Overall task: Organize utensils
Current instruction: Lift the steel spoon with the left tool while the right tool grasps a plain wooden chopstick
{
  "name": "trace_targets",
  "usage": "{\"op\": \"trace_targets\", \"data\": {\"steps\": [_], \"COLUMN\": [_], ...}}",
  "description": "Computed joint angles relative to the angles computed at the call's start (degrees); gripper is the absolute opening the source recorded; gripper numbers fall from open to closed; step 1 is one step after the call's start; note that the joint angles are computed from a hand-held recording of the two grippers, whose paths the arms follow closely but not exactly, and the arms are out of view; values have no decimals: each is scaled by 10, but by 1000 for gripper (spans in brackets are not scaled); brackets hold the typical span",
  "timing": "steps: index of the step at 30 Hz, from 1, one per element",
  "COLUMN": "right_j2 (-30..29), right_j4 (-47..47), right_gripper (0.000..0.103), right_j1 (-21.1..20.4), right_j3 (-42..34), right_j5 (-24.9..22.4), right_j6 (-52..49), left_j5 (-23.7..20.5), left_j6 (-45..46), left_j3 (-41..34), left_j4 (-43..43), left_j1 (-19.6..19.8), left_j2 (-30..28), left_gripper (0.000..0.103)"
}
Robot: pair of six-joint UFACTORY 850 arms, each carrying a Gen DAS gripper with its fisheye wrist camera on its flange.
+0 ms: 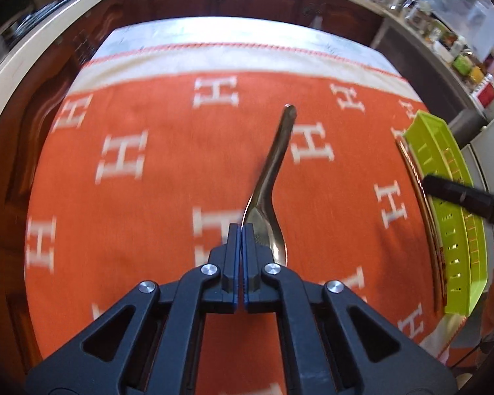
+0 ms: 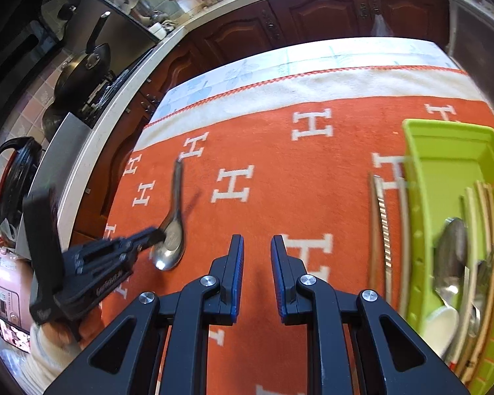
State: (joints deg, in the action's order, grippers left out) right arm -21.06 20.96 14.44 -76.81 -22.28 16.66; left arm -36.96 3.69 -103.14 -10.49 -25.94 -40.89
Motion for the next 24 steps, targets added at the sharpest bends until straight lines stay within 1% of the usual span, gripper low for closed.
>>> {"op": "trace_targets", "data": {"steps": [1, 2, 3, 4, 6, 7, 9, 11, 13, 16, 20, 24], "right_j2": [6, 11, 17, 21, 27, 30, 30, 26, 17, 6, -7, -17], "right_j4": [11, 6, -15, -43, -108, -131, -148, -149, -166, -170, -173, -157], "right_gripper": [17, 23, 28, 38, 42, 42, 42, 42, 42, 42, 42, 42], "right_j1": [-4, -7, -8, -9, -7, -6, -4, -3, 0, 2, 3, 0], "right_j3": [4, 7, 9, 10, 7, 6, 2, -5, -16, -25, -30, -31], "right_j5": [-7, -14, -23, -31, -51, -61, -80, -103, -139, -173, -203, -220], "right_j6": [-4, 6, 34, 66, 137, 161, 179, 189, 221, 247, 277, 283], "left_j5": [4, 8, 16, 22, 35, 36, 37, 35, 34, 33, 32, 28], "left_j6": [-7, -21, -44, -54, -82, -88, -92, -97, -98, -92, -88, -82], "left_j3": [17, 33, 53, 68, 94, 102, 116, 124, 131, 140, 148, 150], "left_j4": [-2, 4, 14, 17, 28, 25, 11, 9, 9, -4, -19, -31], "left_j1": [-1, -4, -8, -11, -17, -18, -20, -22, -24, -25, -23, -21], "left_j2": [11, 22, 35, 45, 62, 67, 77, 83, 88, 94, 98, 99], "left_gripper": [0, 0, 0, 0, 0, 0, 0, 0, 0, 0, 0, 0]}}
